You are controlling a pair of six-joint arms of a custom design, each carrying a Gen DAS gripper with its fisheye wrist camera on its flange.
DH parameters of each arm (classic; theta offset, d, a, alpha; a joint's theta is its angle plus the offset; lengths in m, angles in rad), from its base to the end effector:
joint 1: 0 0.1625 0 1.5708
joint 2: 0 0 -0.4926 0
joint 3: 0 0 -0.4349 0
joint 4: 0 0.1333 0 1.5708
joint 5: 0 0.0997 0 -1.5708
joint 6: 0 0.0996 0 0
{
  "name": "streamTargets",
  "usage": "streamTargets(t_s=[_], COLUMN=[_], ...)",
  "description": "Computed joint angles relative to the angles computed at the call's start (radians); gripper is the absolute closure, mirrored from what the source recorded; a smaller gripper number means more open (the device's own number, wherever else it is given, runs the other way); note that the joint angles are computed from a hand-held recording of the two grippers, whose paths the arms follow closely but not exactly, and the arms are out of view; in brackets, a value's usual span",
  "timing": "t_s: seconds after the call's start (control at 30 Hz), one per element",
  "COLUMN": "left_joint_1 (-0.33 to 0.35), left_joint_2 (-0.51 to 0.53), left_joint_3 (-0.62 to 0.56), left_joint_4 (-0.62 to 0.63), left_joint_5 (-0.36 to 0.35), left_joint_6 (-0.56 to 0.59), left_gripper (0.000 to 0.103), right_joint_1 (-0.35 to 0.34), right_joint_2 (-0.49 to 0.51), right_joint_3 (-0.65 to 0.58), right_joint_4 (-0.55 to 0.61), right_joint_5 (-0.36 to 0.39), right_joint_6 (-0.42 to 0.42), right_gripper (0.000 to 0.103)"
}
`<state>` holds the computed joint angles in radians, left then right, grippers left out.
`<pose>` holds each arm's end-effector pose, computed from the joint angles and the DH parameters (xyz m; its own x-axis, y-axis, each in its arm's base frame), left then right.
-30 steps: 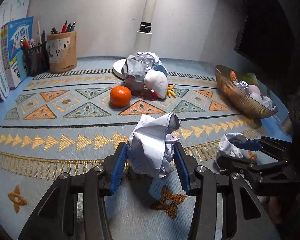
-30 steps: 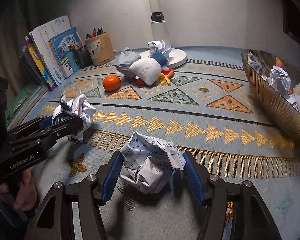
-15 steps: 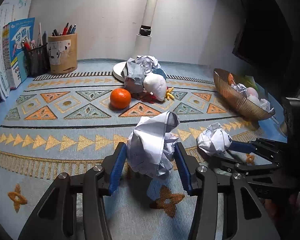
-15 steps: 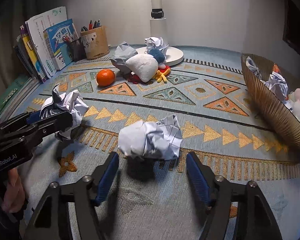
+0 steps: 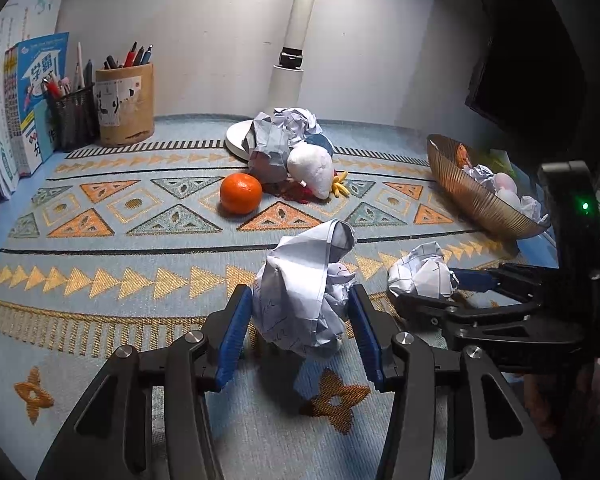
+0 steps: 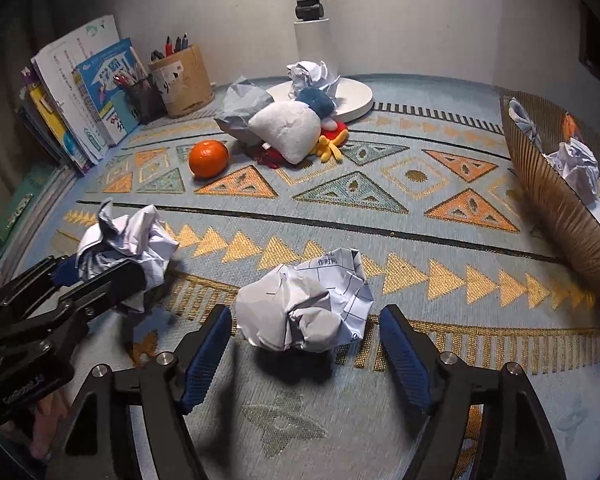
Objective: Organize objects
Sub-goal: 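Carry both paper balls over the bowl and open both grippers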
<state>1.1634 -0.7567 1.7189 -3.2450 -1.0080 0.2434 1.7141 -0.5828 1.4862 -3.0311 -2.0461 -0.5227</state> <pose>-0.1210 -0.7509 0.1452 -0.8154 0.1821 -0.5495 0.5116 0.6710 -0.5367 0.2028 -0.7911 0.0695 -0.7319 -0.3220 0.6005 -0.5616 0.7841 -0.2641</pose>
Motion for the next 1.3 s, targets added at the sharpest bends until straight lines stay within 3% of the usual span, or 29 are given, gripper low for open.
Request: streamTargets(t_s=[0.23,0.3,0.4,0.5,0.57,0.6,0.77,0.93,0.97,1.07,1.3], left_joint_1=[-0.010,-0.027,-0.066,-0.100,-0.113,-0.117,-0.115,-0.117,-0.115,-0.107,-0.099], left_joint_2=[0.004,0.007,0.019,0.060,0.112,0.146,0.329,0.451,0.468,0.493,0.346], left_joint_3=[0.007,-0.001,-0.042,-0.154,-0.265,-0.328,-0.638,-0.822,-0.854,-0.915,-0.683], left_joint_4=[-0.028,-0.007,0.019,0.104,0.187,0.227,0.430,0.502,0.535,0.632,0.524], left_joint_5=[0.012,0.018,-0.034,-0.115,-0.165,-0.179,-0.214,-0.225,-0.245,-0.279,-0.292], left_joint_6=[0.033,0.051,0.089,0.109,0.108,0.109,0.064,0.097,0.102,0.060,-0.003], left_gripper=[0.058,0.059,0.059,0.059,0.059,0.059,0.059,0.059,0.052,0.014,0.014], right_joint_1=[-0.018,-0.021,-0.026,-0.029,-0.024,-0.030,-0.094,-0.125,-0.128,-0.140,-0.138], right_joint_2=[-0.098,-0.140,-0.221,-0.247,-0.223,-0.213,-0.183,-0.155,-0.148,-0.141,-0.213], right_joint_3=[0.151,0.179,0.192,0.133,0.050,0.010,-0.138,-0.208,-0.222,-0.246,-0.125], right_joint_4=[-0.173,-0.215,-0.272,-0.328,-0.349,-0.345,-0.203,-0.187,-0.187,-0.155,-0.145], right_joint_5=[0.141,0.140,0.142,0.072,-0.071,-0.106,-0.111,-0.093,-0.102,-0.101,-0.031], right_joint_6=[0.003,0.007,0.026,0.069,0.091,0.101,0.194,0.176,0.180,0.202,0.260], right_gripper=[0.048,0.048,0.048,0.047,0.047,0.046,0.046,0.046,0.043,0.033,0.033])
